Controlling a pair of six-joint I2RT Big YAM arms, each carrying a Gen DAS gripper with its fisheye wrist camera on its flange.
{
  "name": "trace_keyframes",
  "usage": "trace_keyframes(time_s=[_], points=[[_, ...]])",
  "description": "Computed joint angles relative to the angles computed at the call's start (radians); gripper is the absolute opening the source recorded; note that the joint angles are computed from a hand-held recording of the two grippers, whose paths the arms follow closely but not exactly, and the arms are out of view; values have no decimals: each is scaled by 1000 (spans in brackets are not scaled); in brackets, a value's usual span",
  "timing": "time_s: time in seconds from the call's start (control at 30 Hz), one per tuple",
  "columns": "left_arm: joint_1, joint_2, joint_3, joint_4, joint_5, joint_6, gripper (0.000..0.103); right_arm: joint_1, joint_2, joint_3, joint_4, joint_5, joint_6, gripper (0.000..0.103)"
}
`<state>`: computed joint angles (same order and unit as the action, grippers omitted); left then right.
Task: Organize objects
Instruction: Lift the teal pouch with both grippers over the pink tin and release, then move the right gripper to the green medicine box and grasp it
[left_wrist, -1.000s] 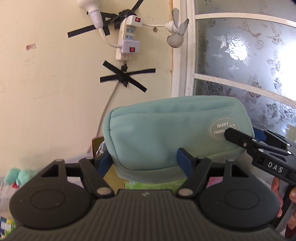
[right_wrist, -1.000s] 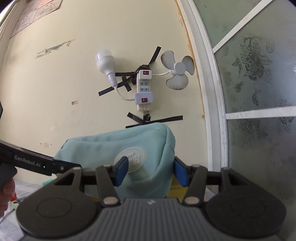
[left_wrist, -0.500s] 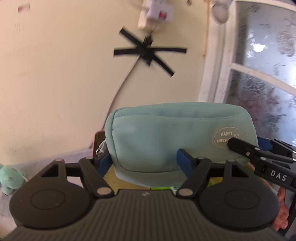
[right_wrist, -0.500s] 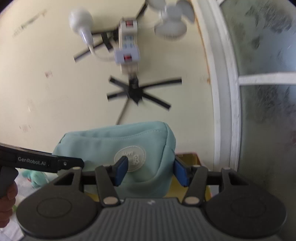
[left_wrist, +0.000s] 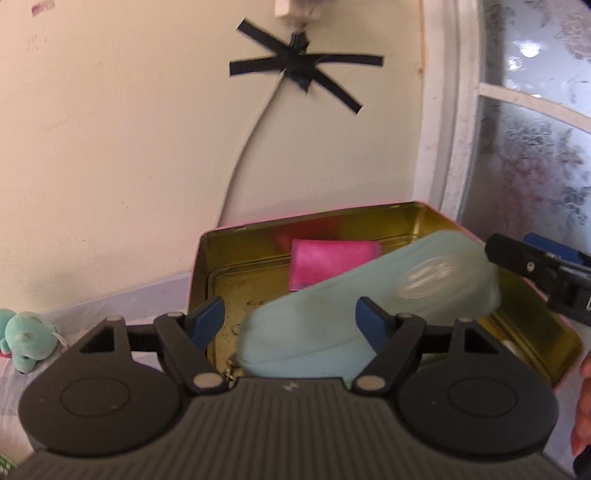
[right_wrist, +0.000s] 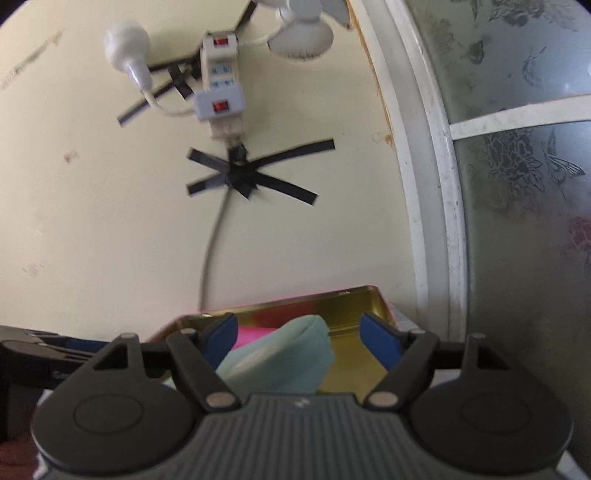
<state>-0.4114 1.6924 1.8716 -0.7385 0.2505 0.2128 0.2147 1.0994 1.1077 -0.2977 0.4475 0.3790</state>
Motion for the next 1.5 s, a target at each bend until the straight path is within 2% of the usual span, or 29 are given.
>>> trace_keyframes(time_s=[0.17,0.3,0.43,0.57,0.7,0.8,0.97,1.1,1.3,1.5], points=[[0,-133,-168,70,-2,35,80,85,-82,-81,69,72,-35,72],[14,-239,-292,121,13,39,80,200,-144,-133,82,157,-27,72],[61,-336,-409,139,47,59,80,308,-185,-168,48,196,46,72],[124,-397,-502,120,57,96,80,372,-178,-170,-34,146,145,72],[191,-395,-528,50,24,106,80,403,-110,-119,-123,73,159,72],[246,-387,-543,34,8,101,80,423,-53,-74,-165,45,147,72],[322,-367,-548,40,-6,81,80,448,32,-13,-213,-4,156,72],[374,-355,-550,60,16,53,80,470,105,44,-262,-19,152,72],[427,-341,-550,97,57,16,80,497,184,116,-299,-5,119,72],[439,-333,-550,118,69,7,80,522,204,134,-300,29,106,71]])
